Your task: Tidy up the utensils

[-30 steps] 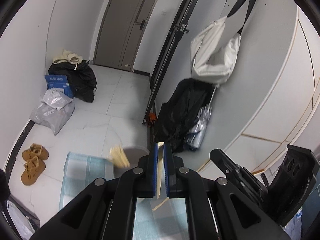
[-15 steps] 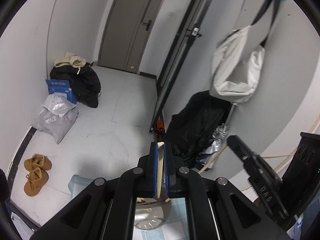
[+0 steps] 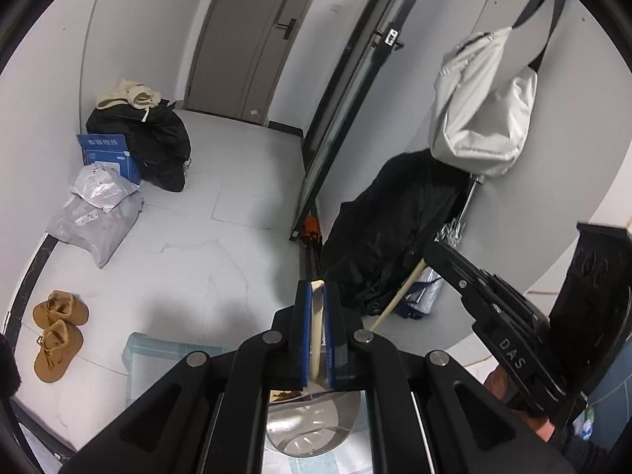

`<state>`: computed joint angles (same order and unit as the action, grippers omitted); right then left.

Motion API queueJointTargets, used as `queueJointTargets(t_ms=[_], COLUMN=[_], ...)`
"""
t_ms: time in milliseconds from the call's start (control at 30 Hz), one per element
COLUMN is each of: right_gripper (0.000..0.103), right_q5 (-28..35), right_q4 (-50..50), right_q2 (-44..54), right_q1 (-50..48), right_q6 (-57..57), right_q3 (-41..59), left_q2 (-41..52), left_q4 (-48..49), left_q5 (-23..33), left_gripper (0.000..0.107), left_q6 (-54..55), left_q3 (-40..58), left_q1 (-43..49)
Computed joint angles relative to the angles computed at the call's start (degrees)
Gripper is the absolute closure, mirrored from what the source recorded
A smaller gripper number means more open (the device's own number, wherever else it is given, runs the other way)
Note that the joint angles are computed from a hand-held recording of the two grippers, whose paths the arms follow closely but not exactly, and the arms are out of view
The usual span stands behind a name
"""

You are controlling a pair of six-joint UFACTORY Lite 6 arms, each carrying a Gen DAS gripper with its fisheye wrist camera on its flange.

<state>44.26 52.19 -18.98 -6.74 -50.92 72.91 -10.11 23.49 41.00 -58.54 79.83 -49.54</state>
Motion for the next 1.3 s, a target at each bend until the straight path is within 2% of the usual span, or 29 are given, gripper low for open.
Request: queueJointTargets(t_ms=[133, 400, 533, 633, 733, 800, 867, 1033, 1167, 1233, 1300], right_gripper=[0.099, 0.099, 0.099, 0.099, 0.096, 0.096, 0.096, 0.094, 0.083, 0.081, 0.073], right_q5=[0.74, -5.01, -5.25, -5.20, -4.40, -3.26, -2.38, 0.21, 1.41, 2.35, 3.16], right_q4=[-0.22, -4.18, -4.66, -4.42, -4.75, -4.86, -4.06, -3.28, -4.07, -4.57, -4.85], right_q2=[0.80, -1.64, -1.99, -2.12, -1.65, -1.60, -1.93, -3.36, -6.22, -8.01, -9.92], right_q1=[0.78, 6.21, 6.89, 7.04, 6.70, 5.78, 3.88, 0.00, -1.70, -2.60, -3.11], right_q6=[-2.15, -1.72, -1.05, -1.07, -0.05, 0.38, 0.56, 1.18, 2.54, 3.28, 4.30], right_q3=[-1.38, -7.57, -9.70, -11.38, -12.06, -12.57, -13.24, -14.05, -15.42, -15.85, -16.31], left_q2=[0.21, -0.57, -0.23, -0.39, -0.93, -3.04, -4.03, -4.66, -5.00, -5.72, -6.21], left_q4=[-0.68, -1.88, -8.29, -6.55, -8.78, -6.54, -2.05, 4.52, 8.56, 10.60, 13.62], left_q5=[-0.26, -1.85, -2.37, -2.04, -2.00, -2.88, -2.04, 1.47, 5.24, 6.99, 9.87], left_gripper=[0.105, 0.105, 0.105, 0.105, 0.090, 0.067, 0.054, 0.052, 0.051, 0.047, 0.041], left_q6=[1.00, 1.61, 6.65, 4.73, 5.49, 2.47, -2.24, -8.76, -12.82, -14.79, -17.56], left_q3=[-1.37, -5.18, -6.16, -7.04, -7.80, -9.86, -10.46, -9.77, -8.61, -8.64, -8.04], left_q1=[-0.24, -0.14, 1.75, 0.97, 1.83, 1.48, 0.16, -2.00, -4.91, -6.43, -9.11])
